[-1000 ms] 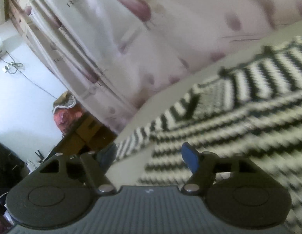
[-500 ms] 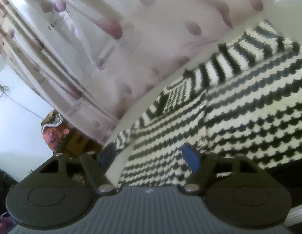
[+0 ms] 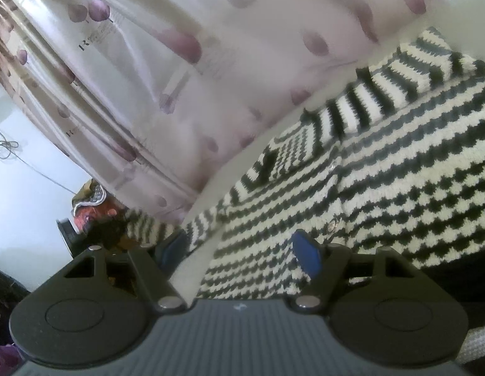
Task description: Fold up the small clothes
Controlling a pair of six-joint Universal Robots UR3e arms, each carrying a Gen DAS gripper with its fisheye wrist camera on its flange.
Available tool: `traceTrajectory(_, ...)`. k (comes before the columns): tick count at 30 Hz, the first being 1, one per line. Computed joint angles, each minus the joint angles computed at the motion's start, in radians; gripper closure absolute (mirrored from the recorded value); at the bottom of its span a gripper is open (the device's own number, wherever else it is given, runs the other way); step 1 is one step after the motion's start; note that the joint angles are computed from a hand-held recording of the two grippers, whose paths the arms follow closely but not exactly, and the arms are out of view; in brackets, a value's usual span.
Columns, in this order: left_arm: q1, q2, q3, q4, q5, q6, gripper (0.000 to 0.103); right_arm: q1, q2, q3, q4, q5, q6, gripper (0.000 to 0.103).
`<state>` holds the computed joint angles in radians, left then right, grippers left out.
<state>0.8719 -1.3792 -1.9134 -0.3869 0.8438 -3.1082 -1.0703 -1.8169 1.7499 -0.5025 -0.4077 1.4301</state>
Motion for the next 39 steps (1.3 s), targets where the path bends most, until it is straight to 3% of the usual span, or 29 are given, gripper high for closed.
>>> traceTrajectory(6,-0.434,-0.246,0.194,0.168,0.23,-0.173,0.088,-0.07,0.056,-0.012,0.101,-0.026,-0.114,0.028)
traceTrajectory(11,-0.71,-0.595,0.567,0.192,0.359,-0.266,0.088,-0.152,0.102,-0.025,0.128,-0.07,-0.166,0.028)
traceTrajectory(16,-0.886,-0.867,0.92,0.108,0.372,-0.276,0.088,-0.198,0.195,-0.085,0.134,-0.044,-0.195,0.028)
traceTrajectory(22,-1.038,-1.183,1.356,-0.074,0.409,-0.211,0.087,-0.171,0.297,-0.128,0.018,0.012,-0.1,0.028)
traceTrajectory(25,-1.059,-1.31,1.526,-0.123,0.365,-0.202,0.077,-0.151,0.343,-0.161,-0.033,0.028,-0.058,0.028)
traceTrajectory(26,-1.06,-1.317,1.524,-0.106,0.353,-0.233,0.059,-0.143,0.35,-0.17,-0.061,0.036,-0.029,0.028)
traceTrajectory(27,-1.054,-1.305,1.481,-0.064,0.323,-0.234,0.028,-0.14,0.362,-0.187,-0.065,0.039,-0.022,0.028)
traceTrajectory(29,-1.045,-1.246,1.347,0.056,0.307,-0.277,0.0,-0.116,0.391,-0.242,-0.053,0.053,-0.018,0.028)
traceTrajectory(31,-1.037,-1.167,1.202,0.175,0.317,-0.31,0.001,-0.08,0.385,-0.265,-0.135,0.074,0.053,0.028)
traceTrajectory(33,-1.02,-1.088,1.088,0.209,0.308,-0.319,0.001,-0.016,0.396,-0.295,-0.278,0.104,0.158,0.027)
traceTrajectory(34,-1.008,-1.027,0.983,0.259,0.318,-0.31,0.001,0.017,0.384,-0.271,-0.439,0.114,0.286,0.027)
traceTrajectory(36,-1.005,-0.907,0.779,0.353,0.427,-0.265,0.001,0.086,0.405,-0.259,-0.728,0.135,0.497,0.025)
traceTrajectory(39,-0.988,-0.772,0.465,0.554,0.576,-0.201,0.001,0.187,0.505,-0.26,-1.356,0.103,0.973,0.025)
